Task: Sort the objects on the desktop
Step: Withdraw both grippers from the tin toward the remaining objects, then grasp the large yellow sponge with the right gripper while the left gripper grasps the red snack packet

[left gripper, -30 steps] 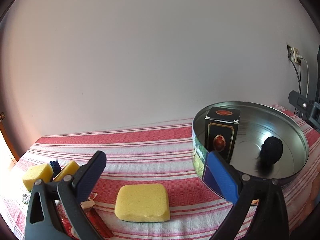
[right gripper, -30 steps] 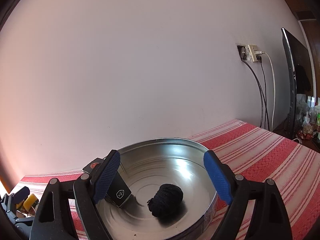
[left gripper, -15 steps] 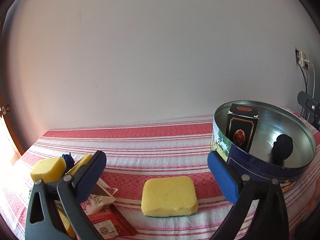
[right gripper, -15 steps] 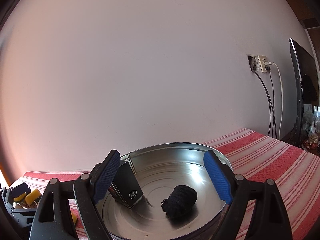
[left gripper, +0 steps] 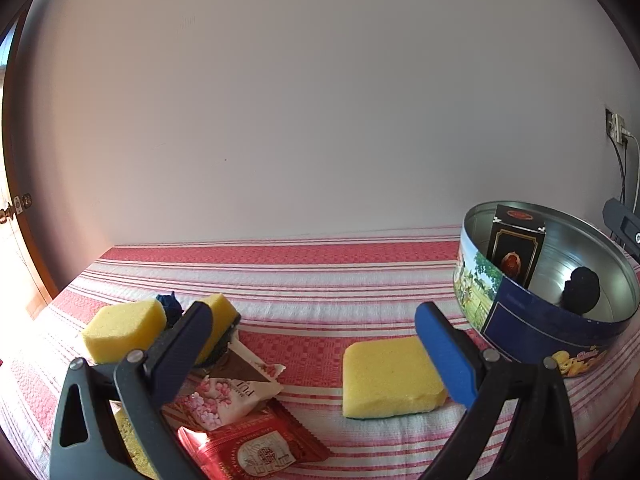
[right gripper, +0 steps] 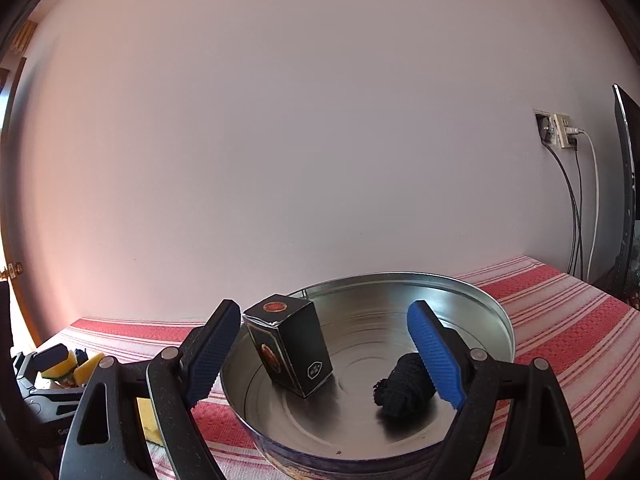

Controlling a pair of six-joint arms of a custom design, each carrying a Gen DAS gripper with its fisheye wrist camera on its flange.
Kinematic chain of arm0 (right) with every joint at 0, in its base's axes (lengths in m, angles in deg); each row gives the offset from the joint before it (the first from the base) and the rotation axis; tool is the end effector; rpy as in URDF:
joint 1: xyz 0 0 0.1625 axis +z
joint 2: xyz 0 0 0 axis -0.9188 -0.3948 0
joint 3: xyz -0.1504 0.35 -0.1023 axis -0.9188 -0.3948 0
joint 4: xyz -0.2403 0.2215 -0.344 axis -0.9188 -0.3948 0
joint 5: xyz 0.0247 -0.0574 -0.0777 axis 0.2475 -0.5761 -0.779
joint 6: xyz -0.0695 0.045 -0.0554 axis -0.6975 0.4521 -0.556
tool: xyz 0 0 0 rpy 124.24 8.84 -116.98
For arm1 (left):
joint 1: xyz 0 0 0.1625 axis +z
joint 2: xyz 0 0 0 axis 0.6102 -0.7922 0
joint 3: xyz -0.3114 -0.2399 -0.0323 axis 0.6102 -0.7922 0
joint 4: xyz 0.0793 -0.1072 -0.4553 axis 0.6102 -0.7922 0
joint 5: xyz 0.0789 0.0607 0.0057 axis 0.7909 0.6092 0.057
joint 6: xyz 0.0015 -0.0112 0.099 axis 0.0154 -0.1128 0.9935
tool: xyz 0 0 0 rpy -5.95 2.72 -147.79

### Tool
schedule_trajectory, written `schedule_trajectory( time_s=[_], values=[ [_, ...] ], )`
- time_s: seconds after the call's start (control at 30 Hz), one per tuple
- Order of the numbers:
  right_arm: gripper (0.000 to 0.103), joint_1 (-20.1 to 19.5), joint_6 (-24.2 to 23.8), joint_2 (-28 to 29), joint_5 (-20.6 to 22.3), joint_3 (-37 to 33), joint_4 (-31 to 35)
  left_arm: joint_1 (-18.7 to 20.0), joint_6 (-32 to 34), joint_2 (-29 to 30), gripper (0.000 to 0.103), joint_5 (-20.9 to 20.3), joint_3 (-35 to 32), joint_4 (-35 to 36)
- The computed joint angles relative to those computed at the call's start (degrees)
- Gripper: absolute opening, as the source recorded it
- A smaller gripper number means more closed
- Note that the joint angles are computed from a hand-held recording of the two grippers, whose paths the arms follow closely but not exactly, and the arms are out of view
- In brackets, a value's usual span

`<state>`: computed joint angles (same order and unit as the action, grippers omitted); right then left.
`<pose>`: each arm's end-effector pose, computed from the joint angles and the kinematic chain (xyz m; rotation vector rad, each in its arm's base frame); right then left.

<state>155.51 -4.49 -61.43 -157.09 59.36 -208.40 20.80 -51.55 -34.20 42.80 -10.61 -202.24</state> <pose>0.1102 -0.6979 0.1994 0.5430 -2.0037 1.6740 -0.2259 -0.7643 0.0958 0.5961 1.9908 -1.2338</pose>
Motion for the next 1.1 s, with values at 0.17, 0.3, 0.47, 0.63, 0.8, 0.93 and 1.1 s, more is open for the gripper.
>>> schedule_trajectory(
  time_s=[0.17, 0.3, 0.47, 0.63, 0.8, 0.93, 1.1],
  values=[
    [0.087, 0.4, -1.2, -0.1, 1.6, 1.2, 0.0, 0.4, 0.4, -0.5, 0.102, 0.4, 0.3, -0.5],
    [0.087, 0.8, -1.6, -0.3, 2.6, 1.9, 1.5, 0.7, 0.6, -0.8, 0.102, 0.6, 0.5, -0.8],
    [0.087, 1.4, -2.4, -0.4, 3.8, 3.1, 3.7, 1.0, 1.0, -1.5, 0.102, 0.9, 1.1, -1.2],
    [0.087, 2.2, -3.9, -0.5, 3.5, 3.5, 7.5, 1.5, 1.0, -2.1, 0.102, 1.6, 1.1, -1.0],
    [0.087, 3.0, -2.7, -0.9, 3.0, 3.3, 15.7, 2.6, 5.5, -1.3, 0.102, 3.1, -1.5, -3.9],
    [0.087, 4.7, -4.1, 0.5, -0.6, 2.0, 20.0, 4.1, 2.0, -3.3, 0.102, 3.8, -2.0, -2.9],
    [0.087, 6.9, -3.7, 3.8, -5.7, -1.9, 25.7, 5.6, 1.1, -4.1, 0.102, 7.0, -4.4, -5.6]
  ],
)
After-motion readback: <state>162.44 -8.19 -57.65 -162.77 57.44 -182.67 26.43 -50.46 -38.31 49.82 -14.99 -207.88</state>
